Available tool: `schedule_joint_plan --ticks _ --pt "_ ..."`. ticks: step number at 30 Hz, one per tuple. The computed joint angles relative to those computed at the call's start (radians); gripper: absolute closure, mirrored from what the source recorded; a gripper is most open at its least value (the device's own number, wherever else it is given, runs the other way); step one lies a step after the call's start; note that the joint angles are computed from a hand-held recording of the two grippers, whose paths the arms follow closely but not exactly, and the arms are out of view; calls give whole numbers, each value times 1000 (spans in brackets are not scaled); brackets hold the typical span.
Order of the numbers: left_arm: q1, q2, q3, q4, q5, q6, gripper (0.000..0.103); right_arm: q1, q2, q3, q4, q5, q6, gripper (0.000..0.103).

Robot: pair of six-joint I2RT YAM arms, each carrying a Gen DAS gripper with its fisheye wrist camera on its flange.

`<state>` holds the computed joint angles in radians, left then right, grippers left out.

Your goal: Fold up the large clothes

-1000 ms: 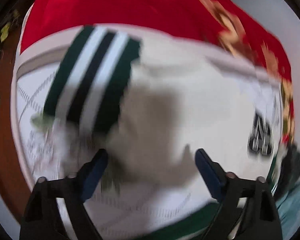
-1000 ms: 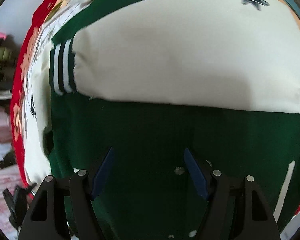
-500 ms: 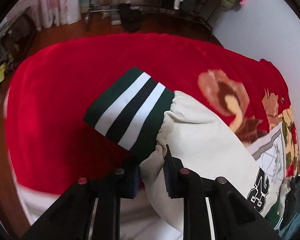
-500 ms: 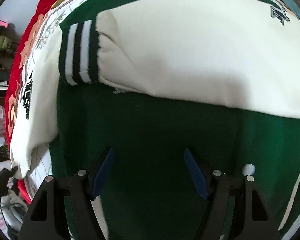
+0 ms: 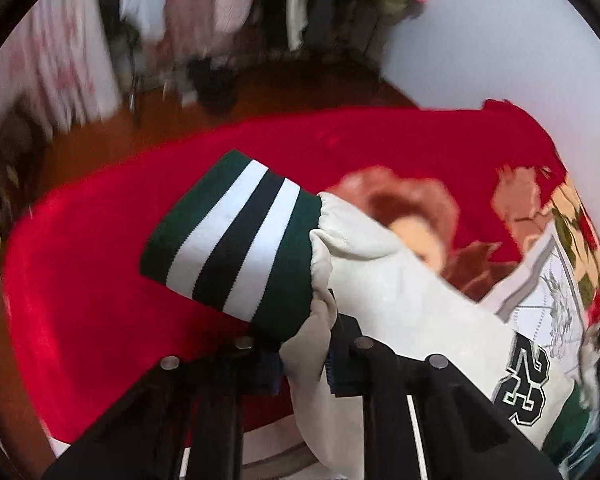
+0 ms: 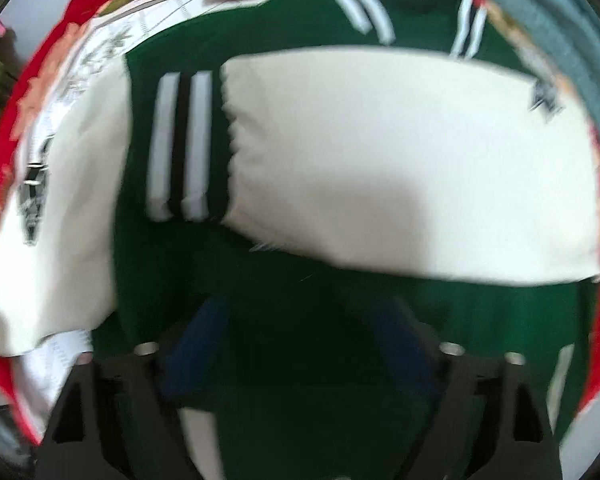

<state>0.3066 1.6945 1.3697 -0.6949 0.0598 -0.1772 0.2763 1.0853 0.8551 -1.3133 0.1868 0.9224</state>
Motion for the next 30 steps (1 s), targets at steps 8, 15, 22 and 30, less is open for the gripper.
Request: schedule_joint_plan --ticks 8,15,22,30 --pt "-292 -166 114 -71 -220 121 91 -91 140 139 4 158 -104 7" --pt "-672 -202 273 -223 -364 82 92 -468 90 108 133 40 -420 7" --pt "-1173 26 624 -449 -409 -160 93 -1212 34 130 96 -174 -952 7" --pt "-1534 562 1313 -718 -321 -317 93 -1924 370 375 136 -281 -1437 7"
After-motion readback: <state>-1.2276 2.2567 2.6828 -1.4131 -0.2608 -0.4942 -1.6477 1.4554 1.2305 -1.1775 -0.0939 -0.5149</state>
